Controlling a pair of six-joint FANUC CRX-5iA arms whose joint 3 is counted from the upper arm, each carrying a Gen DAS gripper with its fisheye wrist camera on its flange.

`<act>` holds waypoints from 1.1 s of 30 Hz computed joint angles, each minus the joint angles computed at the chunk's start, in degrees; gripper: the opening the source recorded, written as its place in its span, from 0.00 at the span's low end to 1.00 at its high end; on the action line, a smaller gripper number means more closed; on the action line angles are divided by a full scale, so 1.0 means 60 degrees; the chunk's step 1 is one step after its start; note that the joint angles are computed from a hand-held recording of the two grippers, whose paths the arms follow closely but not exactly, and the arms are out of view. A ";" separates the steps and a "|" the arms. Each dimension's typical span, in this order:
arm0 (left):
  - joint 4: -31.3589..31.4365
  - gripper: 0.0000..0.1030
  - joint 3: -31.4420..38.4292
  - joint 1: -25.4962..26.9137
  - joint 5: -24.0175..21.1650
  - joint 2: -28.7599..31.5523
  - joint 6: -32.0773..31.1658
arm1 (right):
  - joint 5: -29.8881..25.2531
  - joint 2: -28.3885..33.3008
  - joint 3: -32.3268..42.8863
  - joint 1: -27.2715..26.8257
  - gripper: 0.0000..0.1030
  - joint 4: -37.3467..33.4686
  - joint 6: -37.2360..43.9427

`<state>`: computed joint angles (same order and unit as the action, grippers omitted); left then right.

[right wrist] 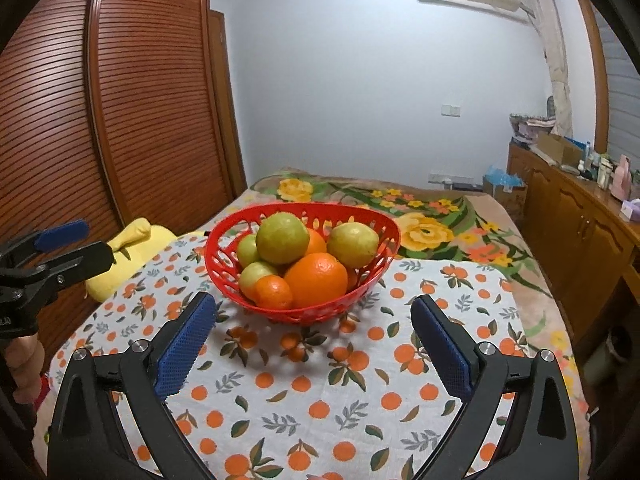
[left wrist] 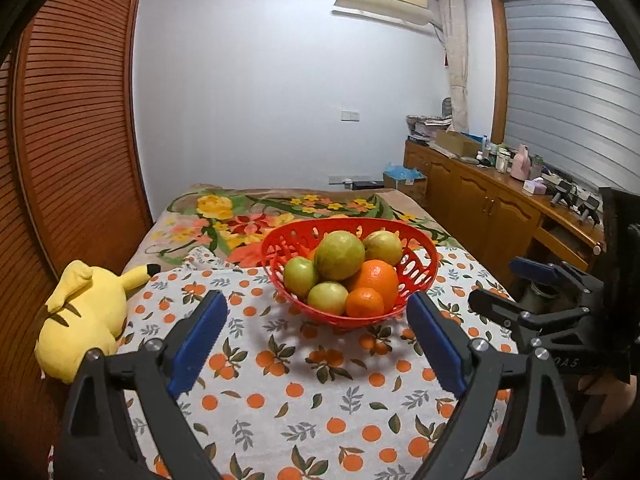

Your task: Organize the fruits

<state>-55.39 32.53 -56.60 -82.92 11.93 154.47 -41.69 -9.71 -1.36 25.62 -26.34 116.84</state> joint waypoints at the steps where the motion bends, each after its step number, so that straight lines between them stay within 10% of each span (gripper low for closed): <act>1: 0.0015 0.89 -0.0005 -0.0025 -0.0044 -0.0009 0.0031 | 0.0052 -0.0068 -0.0060 0.0006 0.97 0.0008 -0.0020; 33: -0.0733 0.93 0.0606 -0.1313 -0.1594 0.0491 0.0727 | 0.1026 -0.1905 -0.1638 0.0047 0.97 0.0471 -0.0684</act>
<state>-59.79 36.17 -64.48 -92.49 14.88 158.83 -35.53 -21.14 -11.19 25.89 -23.52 112.74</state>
